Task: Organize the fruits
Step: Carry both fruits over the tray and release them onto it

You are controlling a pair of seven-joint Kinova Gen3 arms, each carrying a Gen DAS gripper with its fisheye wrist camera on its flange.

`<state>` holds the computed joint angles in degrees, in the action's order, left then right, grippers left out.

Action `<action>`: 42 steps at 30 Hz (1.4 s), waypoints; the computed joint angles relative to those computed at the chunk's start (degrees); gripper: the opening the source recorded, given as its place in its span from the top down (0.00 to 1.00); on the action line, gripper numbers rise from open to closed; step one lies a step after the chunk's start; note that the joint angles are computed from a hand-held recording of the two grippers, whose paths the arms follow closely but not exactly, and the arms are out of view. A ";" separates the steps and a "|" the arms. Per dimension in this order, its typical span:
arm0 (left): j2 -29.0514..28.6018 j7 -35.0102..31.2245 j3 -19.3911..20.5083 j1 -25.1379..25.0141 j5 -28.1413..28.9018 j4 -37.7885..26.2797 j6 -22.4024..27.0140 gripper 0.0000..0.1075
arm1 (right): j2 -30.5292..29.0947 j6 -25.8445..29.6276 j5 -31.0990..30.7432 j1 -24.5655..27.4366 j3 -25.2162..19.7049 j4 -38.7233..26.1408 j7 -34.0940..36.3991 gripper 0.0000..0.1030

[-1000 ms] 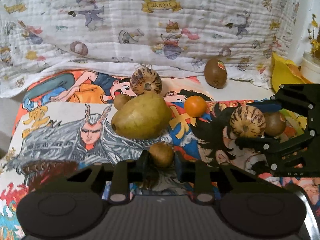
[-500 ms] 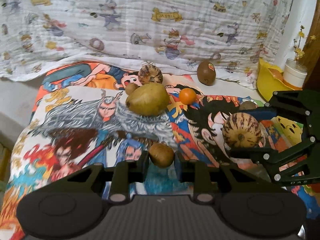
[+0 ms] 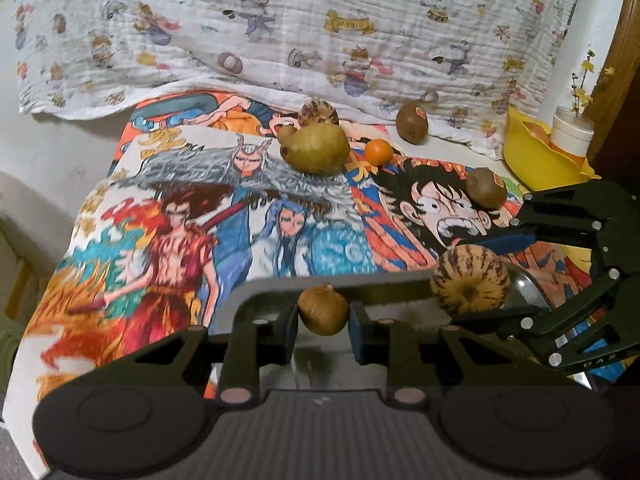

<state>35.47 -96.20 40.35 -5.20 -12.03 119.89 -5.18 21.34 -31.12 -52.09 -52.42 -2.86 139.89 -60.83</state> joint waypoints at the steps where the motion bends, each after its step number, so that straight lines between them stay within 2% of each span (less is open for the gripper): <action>1: -0.16 0.03 0.37 -0.56 -0.10 0.59 -0.15 0.73 | -0.01 0.60 -0.29 -0.09 -0.01 -0.30 0.24 0.46; 7: -0.98 0.23 1.25 -2.55 -1.41 3.48 -1.01 0.73 | 0.46 4.24 -2.74 -1.76 1.04 -2.77 2.87 0.46; 14: -1.96 0.55 0.18 -2.48 -1.92 4.85 -0.83 0.72 | 0.24 7.84 -10.99 -5.44 4.11 -4.90 10.59 0.46; 20: -2.47 0.47 -0.46 -1.85 -2.50 5.25 -0.98 0.72 | 0.77 9.56 -13.21 -4.07 3.60 -5.60 12.57 0.46; 25: -2.85 0.20 -1.56 -0.49 -2.55 5.16 -0.99 0.72 | 1.40 9.41 -12.23 -3.83 3.65 -5.30 11.20 0.46; 28: -2.95 -0.10 -1.70 -0.15 -2.52 4.74 -0.18 0.72 | 1.58 8.64 -14.36 -5.37 4.39 -5.34 13.26 0.46; 34: -3.36 -1.66 -1.53 -0.09 -1.02 3.87 1.98 0.72 | 1.63 8.08 -15.12 -4.58 3.26 -5.40 14.35 0.45; 39: -3.61 -2.95 -1.70 -0.14 0.60 4.05 1.94 0.72 | 1.65 7.73 -15.48 -4.23 2.69 -5.36 14.62 0.45; 42: -3.73 -3.39 -1.16 -0.73 1.15 4.28 1.88 0.63 | 1.39 6.48 -15.42 -4.27 1.95 -4.85 13.94 0.42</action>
<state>31.74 -99.59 39.19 -5.93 -10.88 124.17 -3.30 22.73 -24.64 -67.52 -56.69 -0.91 135.04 -46.89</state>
